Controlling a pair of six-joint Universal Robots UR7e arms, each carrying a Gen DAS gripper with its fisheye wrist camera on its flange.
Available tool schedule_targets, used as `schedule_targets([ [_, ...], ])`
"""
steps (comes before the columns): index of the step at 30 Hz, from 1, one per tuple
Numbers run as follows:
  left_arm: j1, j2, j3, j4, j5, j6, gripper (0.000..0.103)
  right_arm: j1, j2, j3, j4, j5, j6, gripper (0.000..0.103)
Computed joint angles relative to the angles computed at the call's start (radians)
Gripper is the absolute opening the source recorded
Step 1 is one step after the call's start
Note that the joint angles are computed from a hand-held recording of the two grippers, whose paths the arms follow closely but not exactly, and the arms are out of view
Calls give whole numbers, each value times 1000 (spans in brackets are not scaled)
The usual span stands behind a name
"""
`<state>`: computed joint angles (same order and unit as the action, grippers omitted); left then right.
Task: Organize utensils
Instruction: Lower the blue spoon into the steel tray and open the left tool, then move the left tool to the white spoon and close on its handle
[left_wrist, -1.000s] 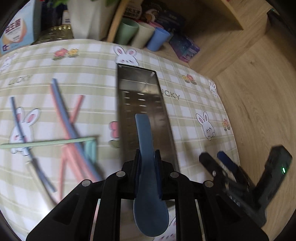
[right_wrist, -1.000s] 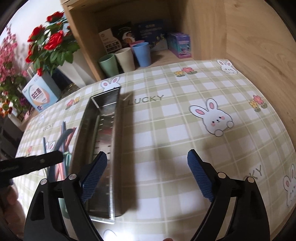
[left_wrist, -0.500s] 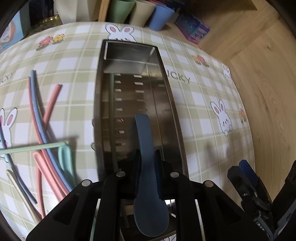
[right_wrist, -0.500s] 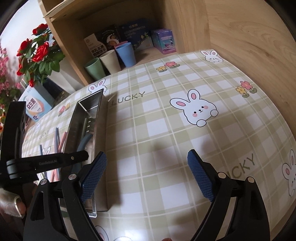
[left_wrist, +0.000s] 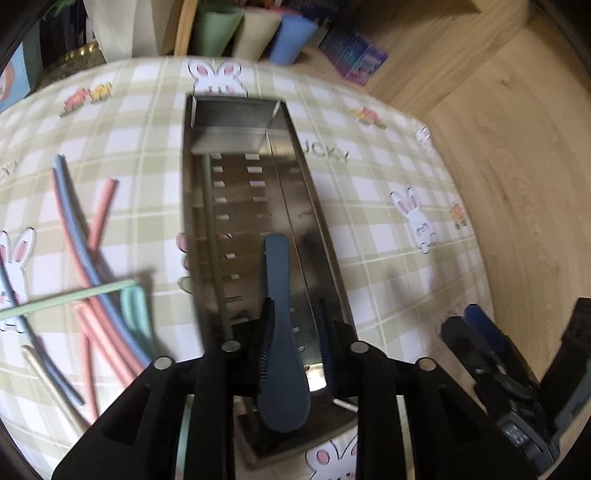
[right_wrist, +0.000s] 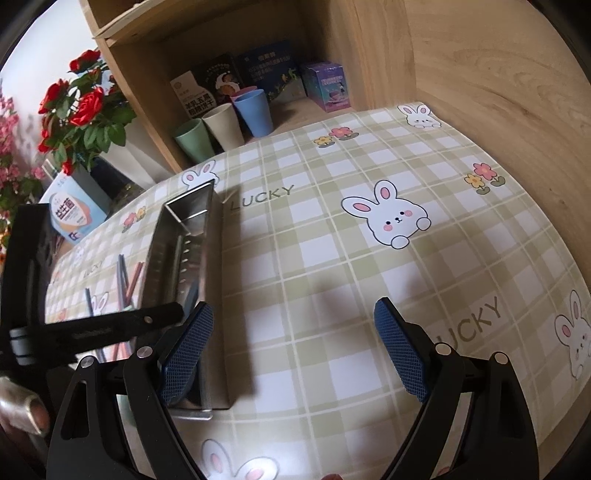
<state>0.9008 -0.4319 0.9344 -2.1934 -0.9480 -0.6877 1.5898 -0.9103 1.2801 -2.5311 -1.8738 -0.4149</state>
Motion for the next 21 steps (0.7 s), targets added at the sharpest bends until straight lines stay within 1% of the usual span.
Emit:
schedule_targets([
  [2, -12, -48, 76, -66, 20, 29, 26, 7, -11, 22, -12, 7, 9, 86],
  [4, -27, -116, 179, -139, 61, 56, 26, 12, -20, 46, -29, 17, 17, 86],
  [7, -45, -208, 315, -203, 127, 54, 26, 25, -35, 96, -78, 25, 50, 86],
  [10, -59, -304, 457, -245, 196, 5, 26, 36, -42, 141, -121, 33, 79, 86],
  [12, -64, -364, 544, -244, 233, -46, 26, 43, -41, 160, -130, 30, 72, 86],
  [14, -65, -403, 600, -226, 257, -88, 26, 49, -41, 178, -134, 26, 59, 86],
  [17, -56, -435, 652, -195, 263, -160, 25, 53, -44, 198, -135, 23, 59, 86],
  [21, -42, -442, 681, -182, 242, -219, 25, 56, -49, 213, -144, 14, 50, 86],
])
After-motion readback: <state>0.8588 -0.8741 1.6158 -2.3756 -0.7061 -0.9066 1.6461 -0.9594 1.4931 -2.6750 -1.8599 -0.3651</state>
